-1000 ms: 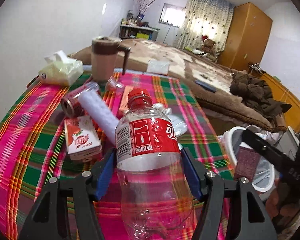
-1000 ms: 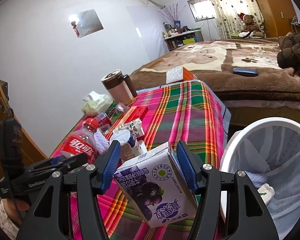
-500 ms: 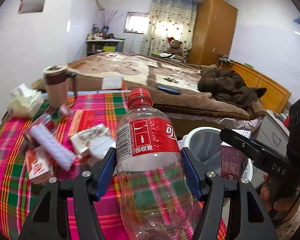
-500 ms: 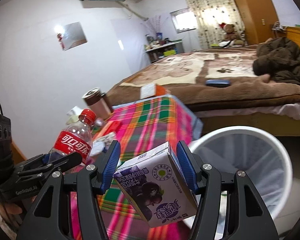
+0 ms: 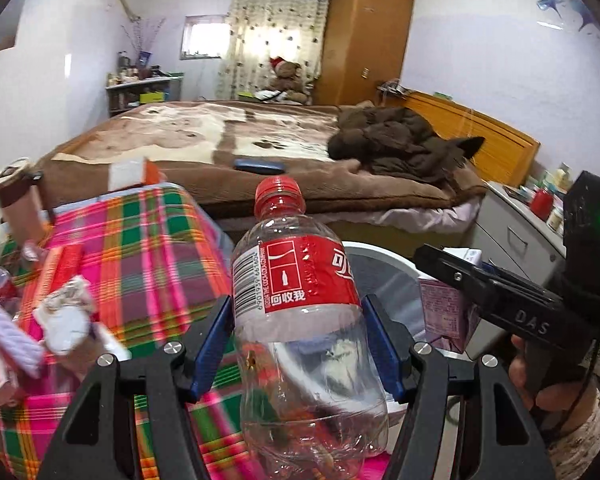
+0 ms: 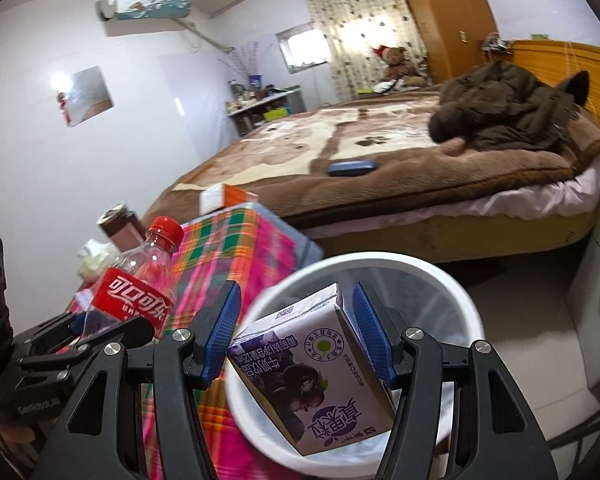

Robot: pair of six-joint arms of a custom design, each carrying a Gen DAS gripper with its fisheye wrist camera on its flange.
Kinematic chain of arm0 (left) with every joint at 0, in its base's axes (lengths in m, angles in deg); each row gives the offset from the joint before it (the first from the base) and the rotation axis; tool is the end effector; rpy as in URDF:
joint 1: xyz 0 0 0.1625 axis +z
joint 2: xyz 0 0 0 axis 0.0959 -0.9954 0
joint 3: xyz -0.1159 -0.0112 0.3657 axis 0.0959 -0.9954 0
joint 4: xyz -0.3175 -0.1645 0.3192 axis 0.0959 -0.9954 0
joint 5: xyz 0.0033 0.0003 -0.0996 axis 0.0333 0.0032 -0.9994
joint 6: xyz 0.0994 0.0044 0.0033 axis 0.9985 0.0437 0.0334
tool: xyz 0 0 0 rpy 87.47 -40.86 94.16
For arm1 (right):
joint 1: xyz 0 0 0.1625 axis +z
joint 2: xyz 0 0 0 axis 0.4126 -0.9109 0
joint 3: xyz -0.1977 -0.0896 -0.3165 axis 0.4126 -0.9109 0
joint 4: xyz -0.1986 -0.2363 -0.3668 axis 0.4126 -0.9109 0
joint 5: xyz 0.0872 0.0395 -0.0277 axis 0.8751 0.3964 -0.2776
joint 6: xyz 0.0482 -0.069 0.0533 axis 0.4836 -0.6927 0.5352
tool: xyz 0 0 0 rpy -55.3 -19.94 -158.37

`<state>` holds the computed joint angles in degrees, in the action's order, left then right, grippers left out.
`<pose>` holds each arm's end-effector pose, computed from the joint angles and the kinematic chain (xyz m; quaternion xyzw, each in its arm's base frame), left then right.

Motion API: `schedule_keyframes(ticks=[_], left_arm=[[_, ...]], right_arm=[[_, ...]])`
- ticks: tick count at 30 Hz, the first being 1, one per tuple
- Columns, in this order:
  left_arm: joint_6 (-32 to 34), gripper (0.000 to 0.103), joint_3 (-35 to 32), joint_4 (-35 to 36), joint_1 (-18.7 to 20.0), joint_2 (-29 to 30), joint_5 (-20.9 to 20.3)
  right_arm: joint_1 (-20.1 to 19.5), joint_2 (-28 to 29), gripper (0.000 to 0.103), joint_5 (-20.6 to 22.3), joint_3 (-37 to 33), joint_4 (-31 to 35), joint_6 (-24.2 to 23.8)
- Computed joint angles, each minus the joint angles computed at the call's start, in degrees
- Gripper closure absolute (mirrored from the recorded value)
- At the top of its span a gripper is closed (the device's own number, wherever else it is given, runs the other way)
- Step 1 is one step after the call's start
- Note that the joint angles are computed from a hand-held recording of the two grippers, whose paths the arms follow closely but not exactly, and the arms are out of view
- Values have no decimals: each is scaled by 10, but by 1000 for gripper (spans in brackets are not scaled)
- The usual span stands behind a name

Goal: Collect trash
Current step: 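Carry bottle and purple carton over the bin and release both inside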

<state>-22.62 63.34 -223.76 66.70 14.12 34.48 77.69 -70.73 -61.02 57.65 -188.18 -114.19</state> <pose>-0.0318 -0.7334 0.2692 0.1204 0.8465 -0.4318 0.2871 0.3026 -0.8189 -0.0497 0.3177 -0.8916 0.3109 0.0865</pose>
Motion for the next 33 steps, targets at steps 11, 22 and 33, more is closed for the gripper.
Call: schedule_keyframes(ticks=[11, 22, 33], left_arm=[[-6, 36, -50, 46, -2, 52, -6], [-4, 24, -71, 52, 5, 74, -4], [-15, 21, -45, 38, 6, 47, -14]], right_arm=[[-13, 43, 43, -45, -80, 58, 8], [-17, 62, 43, -71, -116, 97, -6], [-17, 41, 32, -54, -81, 62, 20]])
